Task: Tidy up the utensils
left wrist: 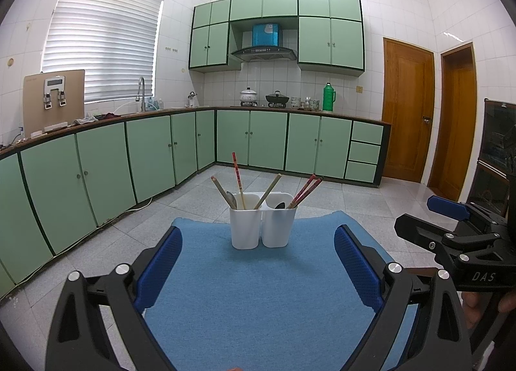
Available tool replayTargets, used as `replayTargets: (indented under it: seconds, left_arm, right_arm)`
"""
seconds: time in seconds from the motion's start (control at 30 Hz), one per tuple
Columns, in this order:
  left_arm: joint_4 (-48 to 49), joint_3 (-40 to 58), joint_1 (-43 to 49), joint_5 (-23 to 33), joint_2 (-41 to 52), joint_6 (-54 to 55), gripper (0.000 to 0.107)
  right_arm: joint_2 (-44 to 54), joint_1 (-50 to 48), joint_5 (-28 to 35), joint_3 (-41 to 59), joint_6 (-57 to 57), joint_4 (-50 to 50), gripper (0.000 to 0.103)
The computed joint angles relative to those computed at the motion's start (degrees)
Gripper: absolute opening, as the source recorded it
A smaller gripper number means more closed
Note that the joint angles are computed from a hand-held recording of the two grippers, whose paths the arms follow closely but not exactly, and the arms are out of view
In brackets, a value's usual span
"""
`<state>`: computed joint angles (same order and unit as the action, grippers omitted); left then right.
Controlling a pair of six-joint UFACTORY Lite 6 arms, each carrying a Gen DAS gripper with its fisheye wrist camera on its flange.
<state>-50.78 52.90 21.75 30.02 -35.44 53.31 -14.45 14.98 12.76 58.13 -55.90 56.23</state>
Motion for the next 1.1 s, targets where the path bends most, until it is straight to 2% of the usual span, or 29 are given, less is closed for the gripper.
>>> replayTargets:
  seconds: [1.1]
  left_arm:
    - [-3.0,-1.0,0.4,0.2,1.3,3.5,0.093]
  right_arm:
    - [1.1,1.6,-1.4,0.5,5.3,-4.5,0.098]
